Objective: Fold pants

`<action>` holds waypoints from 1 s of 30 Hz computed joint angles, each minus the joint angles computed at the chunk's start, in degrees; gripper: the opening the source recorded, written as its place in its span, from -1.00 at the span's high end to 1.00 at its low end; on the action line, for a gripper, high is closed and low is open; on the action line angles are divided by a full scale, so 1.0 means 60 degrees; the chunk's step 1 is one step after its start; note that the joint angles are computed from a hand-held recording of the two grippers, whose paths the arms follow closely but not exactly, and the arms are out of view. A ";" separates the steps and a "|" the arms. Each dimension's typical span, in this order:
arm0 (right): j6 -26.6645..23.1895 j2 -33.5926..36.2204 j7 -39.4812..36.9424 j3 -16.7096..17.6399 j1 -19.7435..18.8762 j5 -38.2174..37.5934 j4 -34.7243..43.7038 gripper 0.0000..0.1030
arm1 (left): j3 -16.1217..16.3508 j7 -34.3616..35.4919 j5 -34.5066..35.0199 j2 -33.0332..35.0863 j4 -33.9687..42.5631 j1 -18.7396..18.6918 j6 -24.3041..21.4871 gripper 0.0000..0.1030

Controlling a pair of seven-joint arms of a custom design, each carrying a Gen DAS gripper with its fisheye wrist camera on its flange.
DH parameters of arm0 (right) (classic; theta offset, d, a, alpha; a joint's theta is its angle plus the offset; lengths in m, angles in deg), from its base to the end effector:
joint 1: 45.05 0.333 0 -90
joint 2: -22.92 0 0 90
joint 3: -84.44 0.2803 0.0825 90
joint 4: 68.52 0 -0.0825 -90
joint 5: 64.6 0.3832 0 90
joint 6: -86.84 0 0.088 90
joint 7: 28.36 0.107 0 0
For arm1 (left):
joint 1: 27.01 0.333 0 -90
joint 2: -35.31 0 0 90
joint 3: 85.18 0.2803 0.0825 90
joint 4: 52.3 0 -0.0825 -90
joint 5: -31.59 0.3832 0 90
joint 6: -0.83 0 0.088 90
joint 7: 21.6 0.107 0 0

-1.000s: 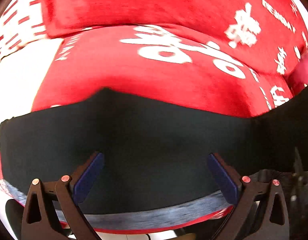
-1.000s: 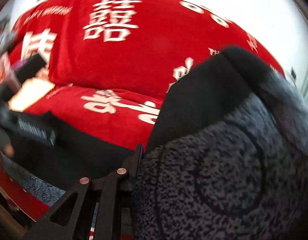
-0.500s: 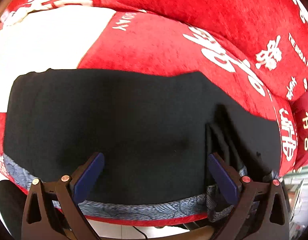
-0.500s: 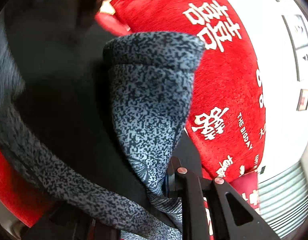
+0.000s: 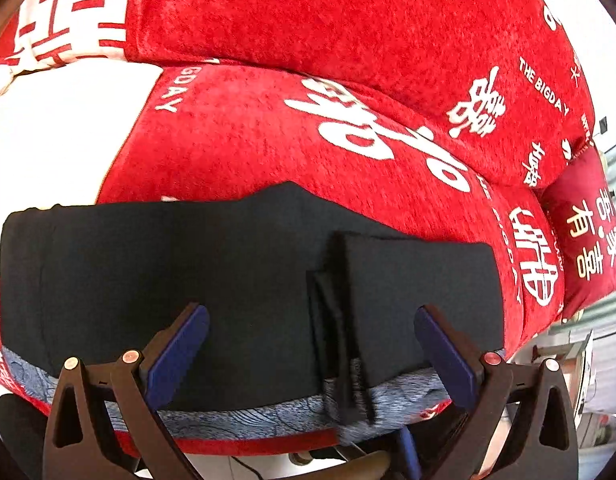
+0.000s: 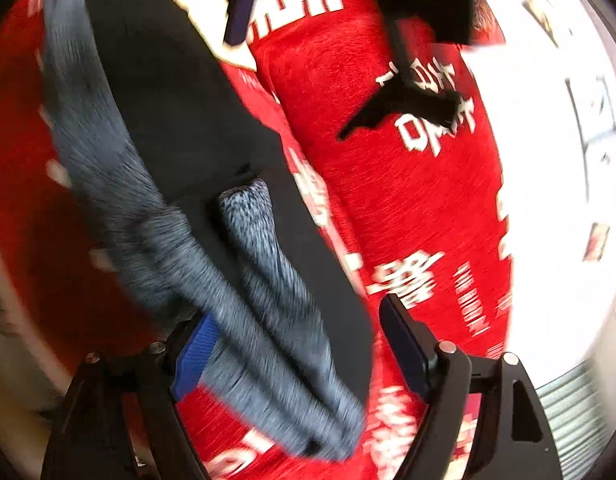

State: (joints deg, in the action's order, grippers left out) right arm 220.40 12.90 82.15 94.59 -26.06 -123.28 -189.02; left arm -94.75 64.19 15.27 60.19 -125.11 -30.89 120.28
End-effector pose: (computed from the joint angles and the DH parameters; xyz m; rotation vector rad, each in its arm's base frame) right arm 0.4824 0.2570 0.5091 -2.5399 1.1059 -1.4363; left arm 0.6872 -0.1541 0.5226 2.0758 -2.1597 0.7778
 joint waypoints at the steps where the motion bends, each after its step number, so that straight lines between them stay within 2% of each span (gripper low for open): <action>1: 0.0180 -0.0408 -0.0093 -0.0206 -0.0001 0.0782 -0.0228 -0.67 | -0.0023 -0.0028 0.0020 0.0062 0.0093 -0.0046 -0.0095 -1.00; 4: 0.0347 -0.1253 -0.0203 -0.0879 -0.0297 0.3332 -0.0463 -0.68 | -0.0106 0.0004 0.0171 0.0112 0.0145 -0.0270 -0.0147 -1.00; 6: 0.0244 -0.1313 0.0292 -0.1102 -0.0757 0.4175 -0.0358 -0.68 | -0.0049 -0.0115 0.0634 0.0066 -0.0010 -0.0593 -0.0042 -1.00; 9: -0.1221 -0.0552 0.2060 -0.0843 -0.1648 0.3743 0.0555 -0.69 | 0.0204 -0.0538 0.2161 0.0226 -0.0034 -0.1367 -0.0190 -1.00; 11: -0.1854 -0.0098 0.2741 -0.1074 -0.1839 0.4232 0.0983 -0.69 | 0.0279 -0.0648 0.2799 0.0219 -0.0292 -0.1647 -0.0322 -1.00; 13: -0.2276 0.0292 0.2235 -0.1295 -0.1797 0.4994 0.1239 -0.69 | 0.0397 -0.0908 0.3391 0.0216 -0.0526 -0.1845 -0.0479 -1.00; 15: -0.2532 0.0551 0.1654 -0.1254 -0.1687 0.4800 0.1313 -0.69 | 0.0237 -0.0814 0.2851 -0.0072 -0.1150 -0.1519 -0.0085 -1.00; 17: -0.2421 0.0338 0.1650 -0.1204 -0.1599 0.4517 0.1047 -0.69 | 0.0189 -0.0670 0.2727 -0.0091 -0.1138 -0.1415 -0.0134 -1.00; 20: -0.2267 0.0090 0.1685 -0.1345 -0.1601 0.5220 0.1064 -0.69 | 0.0209 -0.0848 0.2752 -0.0058 -0.0992 -0.1431 -0.0311 -1.00; 23: -0.0540 -0.0563 0.1437 -0.1628 -0.1624 0.6265 0.0446 -0.69 | 0.0206 -0.0900 0.2811 -0.0237 -0.1302 -0.1430 -0.0085 -1.00; 26: 0.0685 -0.0530 -0.0722 -0.2152 -0.1157 0.8771 0.0153 -0.69 | 0.0192 -0.0988 0.2705 -0.0353 -0.1507 -0.1366 0.0052 -1.00; 28: 0.0566 -0.0125 -0.2277 -0.2360 -0.0875 1.0424 0.0260 -0.69 | 0.0188 -0.1030 0.2705 -0.0451 -0.1682 -0.1353 0.0143 -1.00; 30: -0.0464 0.0610 -0.2524 -0.2281 -0.1061 1.0871 0.0836 -0.68 | 0.0156 -0.0954 0.2677 -0.0553 -0.1826 -0.1327 0.0157 -1.00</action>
State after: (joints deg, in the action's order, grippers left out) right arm 217.61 16.56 67.01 80.90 -32.43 -58.05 -184.01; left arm -93.81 58.47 31.33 56.87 -136.06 -38.85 121.22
